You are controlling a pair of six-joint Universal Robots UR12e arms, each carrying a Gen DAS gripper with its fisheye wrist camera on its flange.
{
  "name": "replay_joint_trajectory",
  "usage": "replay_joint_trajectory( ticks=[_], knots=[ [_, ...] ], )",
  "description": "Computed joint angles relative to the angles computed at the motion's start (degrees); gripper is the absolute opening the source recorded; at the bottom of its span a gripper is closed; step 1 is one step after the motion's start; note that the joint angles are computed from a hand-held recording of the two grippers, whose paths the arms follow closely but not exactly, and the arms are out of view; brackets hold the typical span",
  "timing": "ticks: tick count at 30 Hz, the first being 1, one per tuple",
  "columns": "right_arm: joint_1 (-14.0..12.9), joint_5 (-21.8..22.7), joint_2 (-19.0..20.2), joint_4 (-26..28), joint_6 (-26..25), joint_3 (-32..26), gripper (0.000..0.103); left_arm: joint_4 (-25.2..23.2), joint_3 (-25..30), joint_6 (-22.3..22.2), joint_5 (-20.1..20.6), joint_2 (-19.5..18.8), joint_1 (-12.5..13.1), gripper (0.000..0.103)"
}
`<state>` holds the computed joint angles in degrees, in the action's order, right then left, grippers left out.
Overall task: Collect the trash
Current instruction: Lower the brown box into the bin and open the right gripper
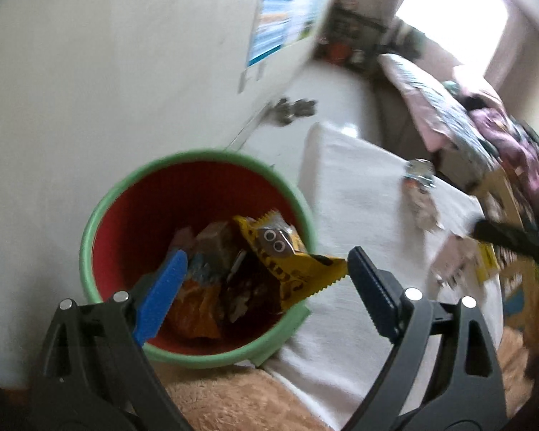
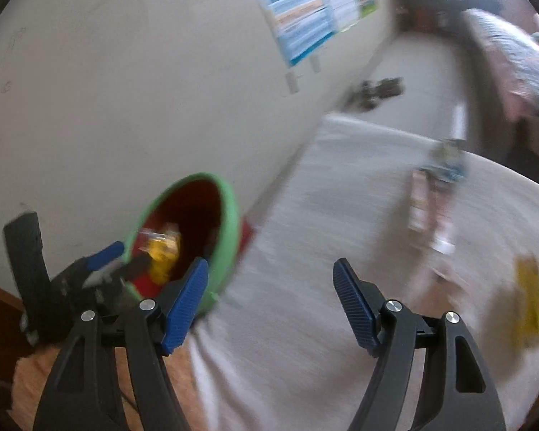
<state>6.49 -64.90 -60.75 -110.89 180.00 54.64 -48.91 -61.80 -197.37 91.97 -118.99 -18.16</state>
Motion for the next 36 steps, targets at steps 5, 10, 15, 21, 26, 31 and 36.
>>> replay_joint_trajectory(
  ticks=[5, 10, 15, 21, 26, 31, 36],
  knots=[
    [1.70, 4.13, 7.34, 12.77, -7.61, -12.83, 0.070, 1.00, 0.94, 10.48, 5.42, -0.50, -1.85, 0.088],
    [3.05, 6.46, 14.28, 27.06, -13.23, -25.30, 0.070, 2.17, 0.50, 17.34, 7.50, -0.70, -2.56, 0.089],
    [4.41, 4.27, 18.80, 35.97, -18.36, -34.32, 0.071, 1.92, 0.03, 14.92, 6.21, -0.74, -1.66, 0.088],
    [6.43, -8.23, 23.50, 36.85, -15.78, -42.22, 0.071, 7.01, -1.99, 12.54, 6.02, 0.36, -1.24, 0.089],
    [5.17, -5.89, 20.90, 29.64, -9.28, -36.20, 0.071, 6.72, -2.38, 11.09, 7.33, 0.70, -0.95, 0.090],
    [4.04, -4.28, 15.18, 18.44, -5.35, -25.12, 0.071, 6.36, -3.14, 2.54, 5.45, 1.35, 0.36, 0.091],
    [3.16, -0.97, 7.98, 5.66, -5.09, -11.87, 0.071, 8.37, -4.98, -7.01, -0.61, 2.76, 2.48, 0.090]
  ],
)
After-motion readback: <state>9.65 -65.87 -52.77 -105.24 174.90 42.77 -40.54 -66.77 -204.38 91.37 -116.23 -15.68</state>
